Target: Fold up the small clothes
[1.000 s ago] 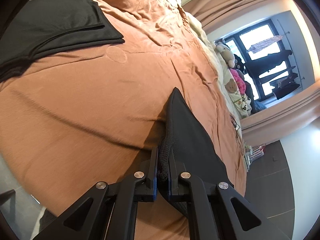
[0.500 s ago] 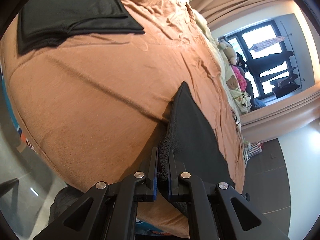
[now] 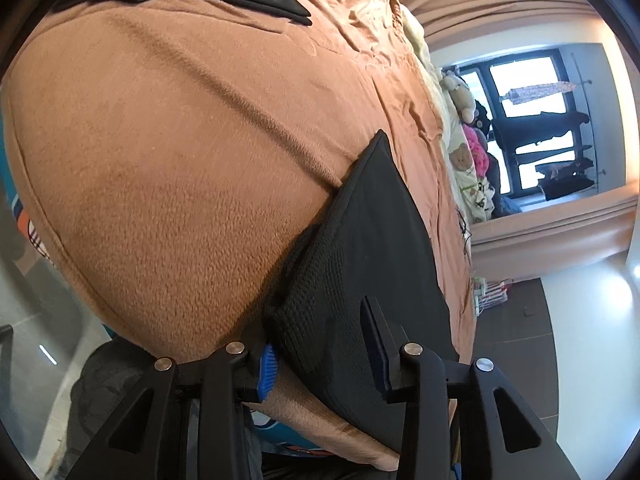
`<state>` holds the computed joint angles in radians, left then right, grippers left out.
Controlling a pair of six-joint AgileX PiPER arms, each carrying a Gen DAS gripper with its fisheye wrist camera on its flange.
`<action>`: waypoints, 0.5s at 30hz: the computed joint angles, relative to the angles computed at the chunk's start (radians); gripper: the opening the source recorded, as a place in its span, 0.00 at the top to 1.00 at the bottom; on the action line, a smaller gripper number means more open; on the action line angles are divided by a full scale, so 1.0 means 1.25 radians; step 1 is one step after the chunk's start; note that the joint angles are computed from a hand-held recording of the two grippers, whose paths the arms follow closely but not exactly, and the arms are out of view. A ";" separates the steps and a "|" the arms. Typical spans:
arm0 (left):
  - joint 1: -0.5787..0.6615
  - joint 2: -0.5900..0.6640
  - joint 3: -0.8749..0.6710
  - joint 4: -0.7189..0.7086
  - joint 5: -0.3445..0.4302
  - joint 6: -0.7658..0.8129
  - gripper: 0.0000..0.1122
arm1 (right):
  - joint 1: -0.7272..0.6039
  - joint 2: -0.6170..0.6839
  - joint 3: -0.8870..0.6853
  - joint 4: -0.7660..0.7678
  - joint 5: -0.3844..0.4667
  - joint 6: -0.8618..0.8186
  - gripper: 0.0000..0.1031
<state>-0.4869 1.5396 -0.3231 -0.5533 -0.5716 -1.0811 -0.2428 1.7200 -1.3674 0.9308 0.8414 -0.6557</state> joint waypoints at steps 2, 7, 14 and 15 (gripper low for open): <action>-0.020 0.006 -0.002 -0.044 -0.013 0.032 0.65 | 0.020 -0.011 0.018 0.009 0.002 -0.032 0.49; -0.058 0.010 -0.003 -0.135 -0.036 0.094 0.65 | 0.118 0.013 -0.021 -0.051 -0.006 0.007 0.67; -0.075 -0.002 -0.044 -0.266 0.021 0.269 0.65 | 0.260 0.111 -0.156 -0.163 0.022 0.099 0.69; -0.074 -0.006 -0.046 -0.274 0.029 0.282 0.65 | 0.266 0.143 -0.204 -0.175 0.038 0.111 0.69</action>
